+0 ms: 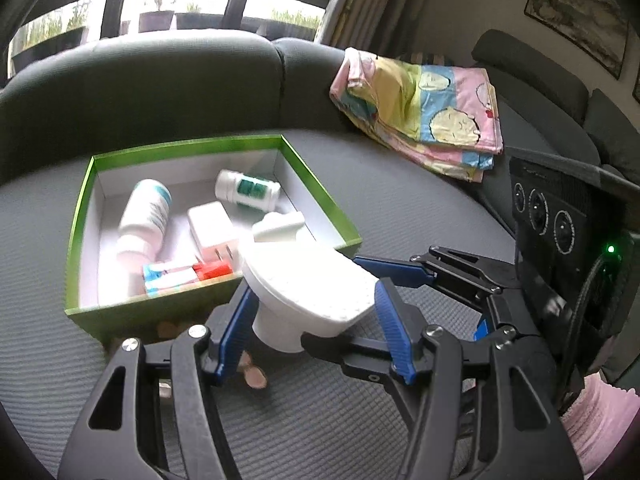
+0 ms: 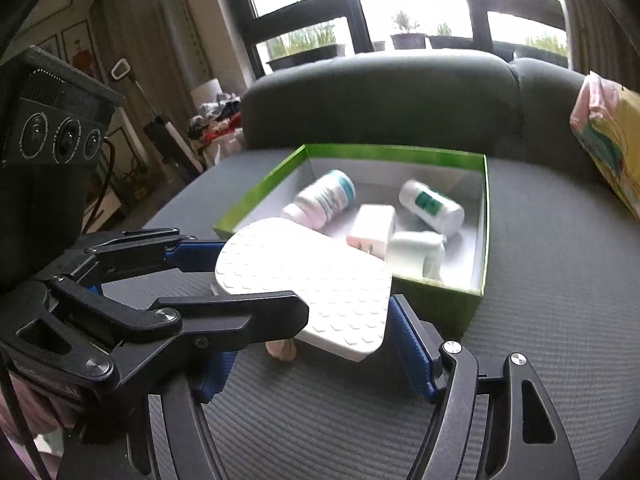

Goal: Organize rigid objects
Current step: 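Carry the white textured pad into the green box and open the left tool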

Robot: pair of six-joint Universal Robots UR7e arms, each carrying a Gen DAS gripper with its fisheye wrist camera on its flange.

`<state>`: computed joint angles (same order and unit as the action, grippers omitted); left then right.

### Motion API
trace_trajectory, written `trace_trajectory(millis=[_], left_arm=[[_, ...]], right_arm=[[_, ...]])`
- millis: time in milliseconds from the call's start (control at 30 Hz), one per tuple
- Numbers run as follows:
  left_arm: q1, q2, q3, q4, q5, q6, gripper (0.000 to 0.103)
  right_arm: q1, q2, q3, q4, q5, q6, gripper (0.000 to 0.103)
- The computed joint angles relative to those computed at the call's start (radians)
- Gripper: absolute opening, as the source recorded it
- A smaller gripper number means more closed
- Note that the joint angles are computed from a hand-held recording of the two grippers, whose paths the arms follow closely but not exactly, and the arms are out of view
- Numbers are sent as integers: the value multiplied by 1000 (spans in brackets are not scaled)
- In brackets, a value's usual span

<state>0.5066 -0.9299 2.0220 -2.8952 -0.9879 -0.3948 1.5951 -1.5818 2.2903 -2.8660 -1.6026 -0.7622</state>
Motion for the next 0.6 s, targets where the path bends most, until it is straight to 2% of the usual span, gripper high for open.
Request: trace_trajectory(millis=[300,600], left_arm=[[48,11,-67,-4,19,63,58],[110,36,-115,-16,0,81,58]], right_arm=[[23,83,-83,-5,22,29,73],[20,183,-175,12,28,53,73]])
